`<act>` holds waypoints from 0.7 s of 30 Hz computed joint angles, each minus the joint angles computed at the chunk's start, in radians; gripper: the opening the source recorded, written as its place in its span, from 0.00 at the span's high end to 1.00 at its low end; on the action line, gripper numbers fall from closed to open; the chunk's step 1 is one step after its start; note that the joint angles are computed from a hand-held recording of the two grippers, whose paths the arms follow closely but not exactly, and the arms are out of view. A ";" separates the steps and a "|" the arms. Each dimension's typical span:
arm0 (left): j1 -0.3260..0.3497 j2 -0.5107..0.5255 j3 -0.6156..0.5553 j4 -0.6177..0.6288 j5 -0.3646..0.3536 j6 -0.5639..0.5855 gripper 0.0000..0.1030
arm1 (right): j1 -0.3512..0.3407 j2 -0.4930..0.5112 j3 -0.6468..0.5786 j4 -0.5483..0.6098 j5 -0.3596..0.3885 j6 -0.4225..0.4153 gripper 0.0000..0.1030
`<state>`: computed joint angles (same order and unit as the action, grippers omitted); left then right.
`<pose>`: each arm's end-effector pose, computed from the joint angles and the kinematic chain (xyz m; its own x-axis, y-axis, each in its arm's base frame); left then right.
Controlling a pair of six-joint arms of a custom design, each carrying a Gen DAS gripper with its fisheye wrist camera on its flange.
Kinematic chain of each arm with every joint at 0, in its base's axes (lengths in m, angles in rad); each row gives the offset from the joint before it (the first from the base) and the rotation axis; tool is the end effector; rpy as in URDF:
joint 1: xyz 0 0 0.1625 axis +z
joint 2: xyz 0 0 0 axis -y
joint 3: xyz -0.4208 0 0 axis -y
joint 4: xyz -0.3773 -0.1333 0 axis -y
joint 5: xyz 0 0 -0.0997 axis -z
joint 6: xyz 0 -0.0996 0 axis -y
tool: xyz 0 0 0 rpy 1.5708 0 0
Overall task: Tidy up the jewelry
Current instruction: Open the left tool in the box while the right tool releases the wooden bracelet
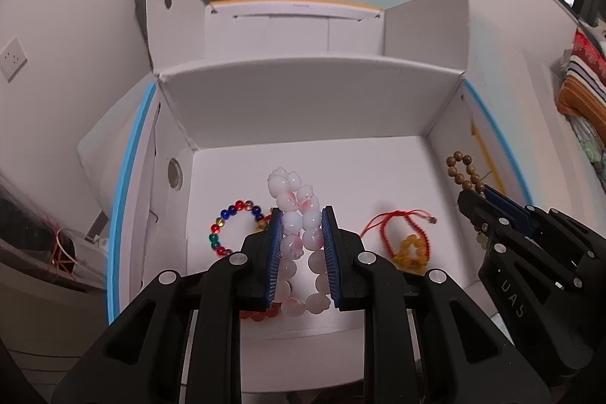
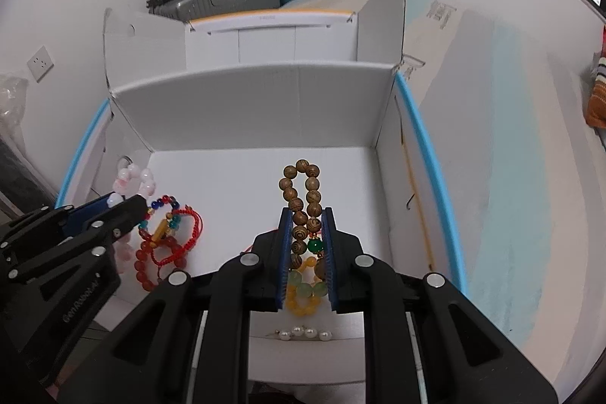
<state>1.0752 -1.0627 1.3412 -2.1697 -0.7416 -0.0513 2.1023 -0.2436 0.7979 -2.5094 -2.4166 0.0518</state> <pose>-0.1431 -0.6994 0.3940 -0.7269 0.0740 -0.6828 0.4146 0.8398 -0.3504 0.4796 -0.6998 0.0416 -0.7372 -0.0527 0.6736 -0.4323 0.8030 -0.4103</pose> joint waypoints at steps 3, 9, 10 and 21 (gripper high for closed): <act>0.014 0.006 -0.003 0.009 0.004 -0.005 0.80 | -0.006 0.016 -0.027 0.037 -0.006 0.016 0.86; 0.038 0.024 -0.024 0.051 0.010 -0.025 0.80 | -0.017 0.046 -0.075 0.096 -0.015 0.042 0.86; 0.042 0.027 -0.029 0.059 0.013 -0.029 0.80 | -0.018 0.049 -0.079 0.103 -0.015 0.043 0.86; 0.065 0.044 -0.055 0.081 0.008 -0.038 0.78 | -0.022 0.081 -0.124 0.142 -0.016 0.050 0.78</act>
